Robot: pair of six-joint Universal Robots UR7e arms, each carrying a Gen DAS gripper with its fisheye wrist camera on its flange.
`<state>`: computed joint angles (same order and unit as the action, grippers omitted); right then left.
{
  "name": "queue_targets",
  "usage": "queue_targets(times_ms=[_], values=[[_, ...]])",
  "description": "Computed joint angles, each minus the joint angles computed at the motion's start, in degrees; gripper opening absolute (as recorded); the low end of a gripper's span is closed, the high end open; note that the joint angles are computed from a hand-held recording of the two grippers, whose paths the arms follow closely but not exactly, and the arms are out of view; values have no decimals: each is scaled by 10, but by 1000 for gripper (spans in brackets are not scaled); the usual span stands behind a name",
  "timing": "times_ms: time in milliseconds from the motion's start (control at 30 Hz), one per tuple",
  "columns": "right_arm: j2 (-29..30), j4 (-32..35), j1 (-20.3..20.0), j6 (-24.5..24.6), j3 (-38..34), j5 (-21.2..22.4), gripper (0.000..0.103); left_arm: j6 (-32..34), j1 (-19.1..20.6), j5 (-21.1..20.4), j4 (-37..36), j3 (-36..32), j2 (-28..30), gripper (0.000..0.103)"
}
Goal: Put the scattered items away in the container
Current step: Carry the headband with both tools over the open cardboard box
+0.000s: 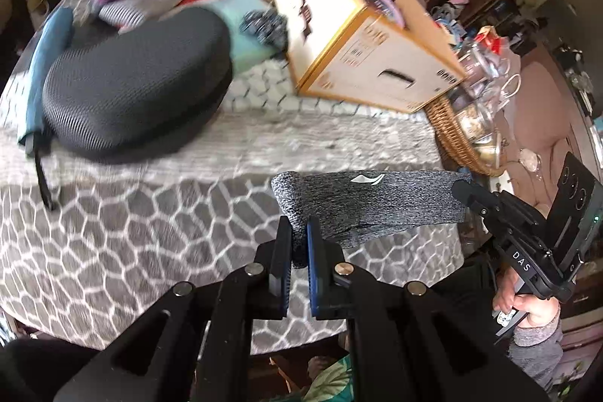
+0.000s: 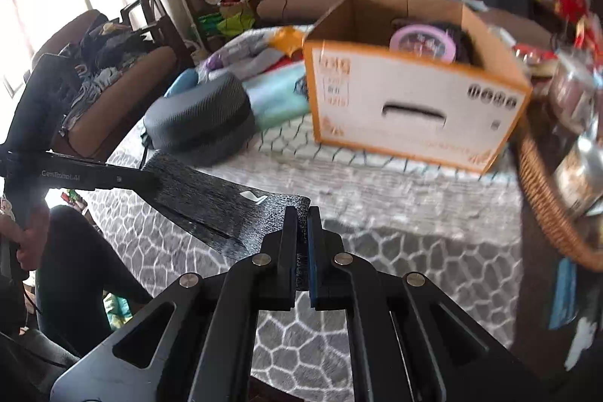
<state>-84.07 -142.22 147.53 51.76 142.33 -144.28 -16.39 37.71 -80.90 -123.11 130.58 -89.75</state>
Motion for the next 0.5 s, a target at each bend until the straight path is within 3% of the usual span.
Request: queue_targets(times_ms=[133, 500], values=[[-22, 74, 1, 9, -36, -23, 5, 13, -13, -11, -13, -39, 39, 7], [-100, 153, -53, -36, -102, -86, 5, 48, -44, 13, -35, -175, 168, 7]])
